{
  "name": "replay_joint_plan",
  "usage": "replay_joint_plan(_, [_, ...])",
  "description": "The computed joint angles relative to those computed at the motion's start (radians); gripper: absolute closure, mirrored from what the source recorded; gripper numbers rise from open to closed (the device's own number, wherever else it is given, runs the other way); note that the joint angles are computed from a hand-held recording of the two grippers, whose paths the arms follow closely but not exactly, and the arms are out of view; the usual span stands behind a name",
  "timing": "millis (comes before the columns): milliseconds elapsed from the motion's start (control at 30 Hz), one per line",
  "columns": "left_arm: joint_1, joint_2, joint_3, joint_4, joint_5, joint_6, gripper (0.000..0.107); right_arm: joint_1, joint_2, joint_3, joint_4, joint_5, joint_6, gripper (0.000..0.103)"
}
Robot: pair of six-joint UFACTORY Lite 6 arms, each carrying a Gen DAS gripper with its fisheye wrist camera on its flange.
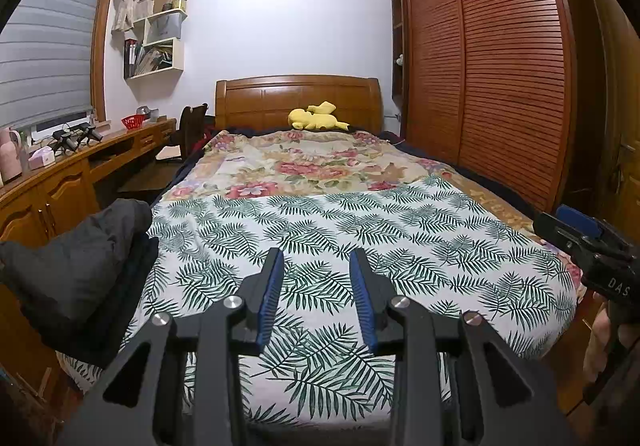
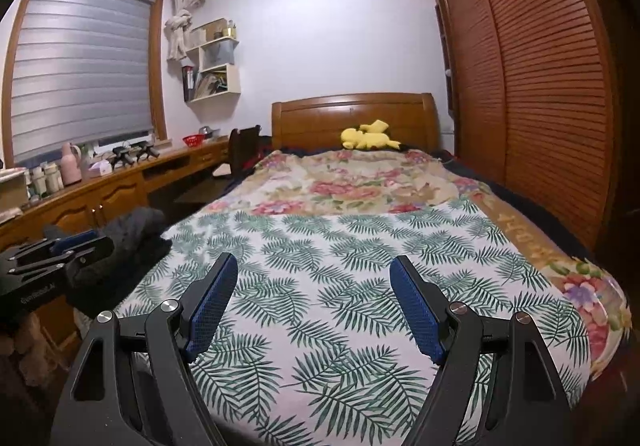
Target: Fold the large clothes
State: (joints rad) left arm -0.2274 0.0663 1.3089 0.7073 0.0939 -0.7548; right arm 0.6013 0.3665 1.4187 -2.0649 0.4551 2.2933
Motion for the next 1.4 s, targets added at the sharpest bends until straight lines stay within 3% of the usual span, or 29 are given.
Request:
replay_joint_plan(833, [0.022,0.003,-0.014,-0.013,-0.025,0.014,0.074,0.000,0.002,-0.002,-0.002,-0.001,0.002,0.023])
replay_joint_plan(967, [0.018,0.002,-0.019,0.163,-0.022,-0.158,0.074,0.001,0.002,-0.002,0.000,0.000,0.001,0.023])
replay_joint_plan(1133, [0.021,0.006,-0.015,0.067,-0.026,-0.062,0.074,-0.002,0.001,-0.001,-0.004,-0.003,0.003,0.023])
replay_joint_plan(1400, [0.022,-0.001,-0.024,0.057,-0.030,-0.052,0.074,-0.004,0.002,0.001,-0.003,-0.007,0.000,0.023])
